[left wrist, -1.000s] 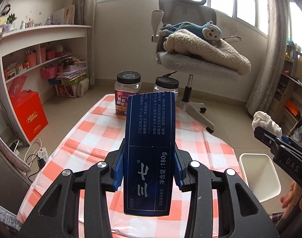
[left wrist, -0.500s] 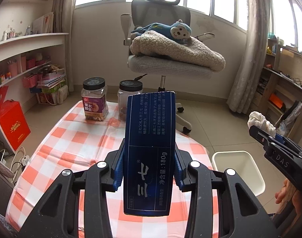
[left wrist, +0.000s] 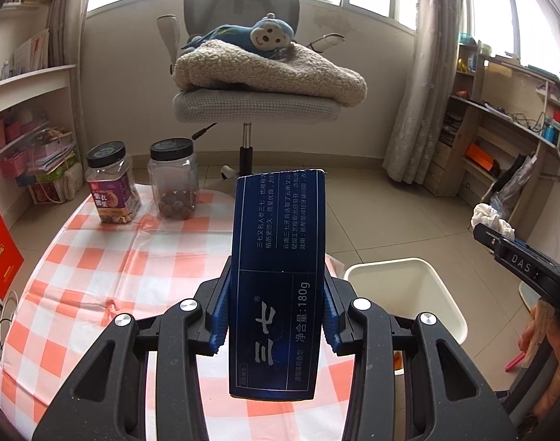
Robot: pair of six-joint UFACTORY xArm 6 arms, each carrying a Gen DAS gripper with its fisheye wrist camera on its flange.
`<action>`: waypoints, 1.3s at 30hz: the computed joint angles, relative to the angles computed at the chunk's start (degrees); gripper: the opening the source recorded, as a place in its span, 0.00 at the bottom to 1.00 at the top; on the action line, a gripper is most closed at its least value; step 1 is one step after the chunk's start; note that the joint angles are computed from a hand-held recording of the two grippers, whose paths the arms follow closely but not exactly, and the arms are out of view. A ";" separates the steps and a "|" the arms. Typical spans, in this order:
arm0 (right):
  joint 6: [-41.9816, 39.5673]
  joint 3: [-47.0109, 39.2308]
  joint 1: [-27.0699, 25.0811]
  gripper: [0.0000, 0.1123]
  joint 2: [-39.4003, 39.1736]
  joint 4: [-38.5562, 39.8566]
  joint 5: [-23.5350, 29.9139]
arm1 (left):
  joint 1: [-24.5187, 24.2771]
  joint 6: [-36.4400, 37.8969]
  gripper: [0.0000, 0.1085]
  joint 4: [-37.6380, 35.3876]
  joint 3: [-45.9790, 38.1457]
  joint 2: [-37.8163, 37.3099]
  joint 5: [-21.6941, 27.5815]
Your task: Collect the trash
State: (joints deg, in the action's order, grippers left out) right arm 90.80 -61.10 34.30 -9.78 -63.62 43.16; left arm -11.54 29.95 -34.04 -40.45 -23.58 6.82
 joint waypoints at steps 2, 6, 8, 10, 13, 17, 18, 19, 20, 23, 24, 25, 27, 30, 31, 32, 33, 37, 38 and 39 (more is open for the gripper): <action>0.10 0.78 -0.82 0.44 -0.75 1.19 0.90 | -1.64 -0.48 0.37 0.91 -0.88 1.10 -0.04; 3.72 2.20 -0.97 0.76 -2.72 0.43 6.02 | -5.33 -1.80 0.37 2.45 -3.62 3.67 0.66; 5.43 3.49 -1.02 0.80 -4.36 -0.41 8.23 | -7.41 -2.48 0.37 2.98 -5.21 5.14 0.63; 6.82 4.72 -1.31 0.83 -5.86 -0.55 10.16 | -9.42 -2.90 0.37 3.21 -6.86 6.63 0.92; 9.00 7.16 -2.58 0.85 -8.64 0.24 11.07 | -12.04 -3.67 0.37 3.54 -9.13 8.87 0.96; 13.61 10.57 -3.29 0.85 -12.93 -0.34 13.38 | -14.91 -4.67 0.37 3.75 -12.11 11.62 1.99; 14.79 11.24 -3.42 0.85 -13.87 -0.64 14.02 | -15.58 -4.81 0.38 3.68 -12.98 12.41 2.31; 15.97 12.03 -3.64 0.85 -14.91 -0.82 14.48 | -16.22 -5.20 0.38 3.93 -13.97 13.29 2.67; 17.04 12.85 -3.96 0.85 -15.97 -0.81 14.74 | -16.83 -5.71 0.38 4.44 -15.17 14.31 3.20; 19.99 15.23 -4.31 0.85 -18.99 -0.75 15.61 | -18.38 -7.88 0.41 6.21 -19.66 18.02 5.38; 20.85 15.80 -4.22 0.85 -19.77 -0.99 16.03 | -18.62 -8.91 0.49 6.60 -21.04 19.06 6.12; 21.61 16.16 -3.84 0.85 -20.32 -1.31 16.66 | -18.72 -9.41 0.55 6.30 -21.89 19.60 6.69; 22.29 16.59 -2.93 0.85 -21.08 -2.19 17.79 | -18.61 -11.62 0.62 7.47 -22.75 20.03 6.95; 23.40 16.56 -0.54 0.85 -21.35 -4.70 19.64 | -18.01 -12.71 0.75 8.97 -20.95 18.22 5.14; 23.37 16.18 0.47 0.85 -21.11 -5.47 20.47 | -17.69 -13.60 0.80 10.21 -19.59 17.15 4.11; 23.14 15.84 1.42 0.85 -20.92 -6.12 21.20 | -17.29 -14.61 0.81 11.60 -18.37 16.08 3.21; 22.91 15.43 2.37 0.85 -20.61 -6.72 21.73 | -16.96 -14.42 0.84 11.83 -17.17 14.91 2.52; 22.86 13.52 6.37 0.85 -18.68 -9.66 23.93 | -15.61 -10.95 0.89 9.81 -12.46 9.77 1.09; 23.03 12.94 7.39 0.85 -18.06 -10.64 24.50 | -15.03 -11.72 0.89 10.75 -11.24 8.45 1.04; 23.60 12.51 8.36 0.85 -17.51 -11.81 24.65 | -14.46 -11.93 0.89 10.90 -9.92 7.08 0.69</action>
State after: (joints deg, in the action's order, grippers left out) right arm 114.41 -48.60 42.66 -27.29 -75.43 67.81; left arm -26.00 18.02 -23.14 -50.37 -16.49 7.51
